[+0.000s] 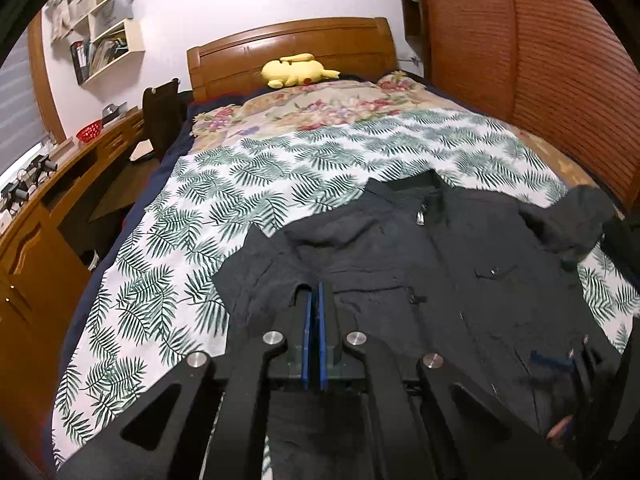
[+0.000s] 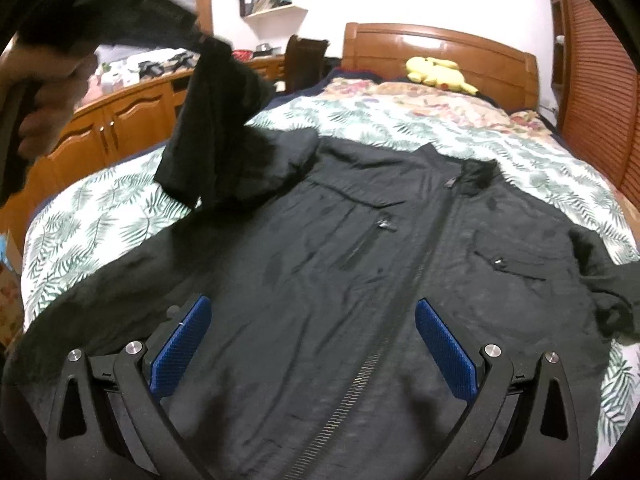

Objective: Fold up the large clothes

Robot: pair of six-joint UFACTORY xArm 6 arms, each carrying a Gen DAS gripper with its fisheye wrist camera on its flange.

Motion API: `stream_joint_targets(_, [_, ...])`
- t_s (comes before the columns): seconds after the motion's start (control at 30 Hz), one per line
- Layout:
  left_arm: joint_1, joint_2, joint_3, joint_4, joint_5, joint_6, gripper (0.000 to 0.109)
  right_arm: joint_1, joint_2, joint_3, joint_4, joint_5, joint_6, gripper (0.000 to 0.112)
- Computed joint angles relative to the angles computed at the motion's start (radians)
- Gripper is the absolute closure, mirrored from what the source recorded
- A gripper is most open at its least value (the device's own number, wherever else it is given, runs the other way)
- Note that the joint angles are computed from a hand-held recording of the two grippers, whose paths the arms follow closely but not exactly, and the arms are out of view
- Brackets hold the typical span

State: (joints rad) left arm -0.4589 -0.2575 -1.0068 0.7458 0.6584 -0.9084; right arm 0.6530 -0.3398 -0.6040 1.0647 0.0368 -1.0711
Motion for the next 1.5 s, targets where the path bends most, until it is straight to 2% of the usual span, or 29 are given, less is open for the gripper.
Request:
stream_joint_targets(0.23, [-0.07, -0.005, 0.003, -0.012, 0.041, -0.038, 0.108, -0.075, -0.025, -0.014, 0.025, 0.036, -0.013, 0.009])
stream_joint_targets(0.4, [-0.125, -0.044, 0.067, 0.008, 0.06, -0.083, 0.107, -0.093, -0.036, -0.017, 0.065, 0.065, -0.051, 0.009])
stream_joint_targets(0.7, [-0.208, -0.254, 0.286, 0.105, 0.036, -0.277, 0.099, -0.076, -0.002, -0.011, 0.003, 0.067, -0.018, 0.009])
stream_joint_targets(0.87, [-0.261, -0.405, 0.384, 0.193, 0.124, -0.369, 0.095, -0.058, 0.016, -0.009, -0.028, 0.045, 0.008, 0.009])
stream_joint_targets(1.0, [-0.258, -0.538, 0.487, 0.224, 0.137, -0.429, 0.092, -0.042, 0.018, -0.004, -0.024, 0.041, 0.001, 0.009])
stream_joint_targets(1.17, [-0.245, -0.682, 0.613, 0.261, 0.15, -0.491, 0.089, -0.005, 0.038, -0.012, -0.098, -0.009, 0.08, 0.009])
stream_joint_targets(1.23, [-0.229, -0.719, 0.646, 0.258, 0.155, -0.491, 0.088, 0.007, 0.051, -0.026, -0.164, -0.017, 0.142, 0.009])
stream_joint_targets(1.37, [-0.188, -0.807, 0.707, 0.249, 0.145, -0.469, 0.087, 0.025, 0.083, -0.069, -0.387, -0.013, 0.323, 0.01])
stream_joint_targets(1.5, [-0.151, -0.89, 0.763, 0.247, 0.14, -0.457, 0.086, 0.067, 0.134, -0.151, -0.421, 0.025, 0.327, 0.015])
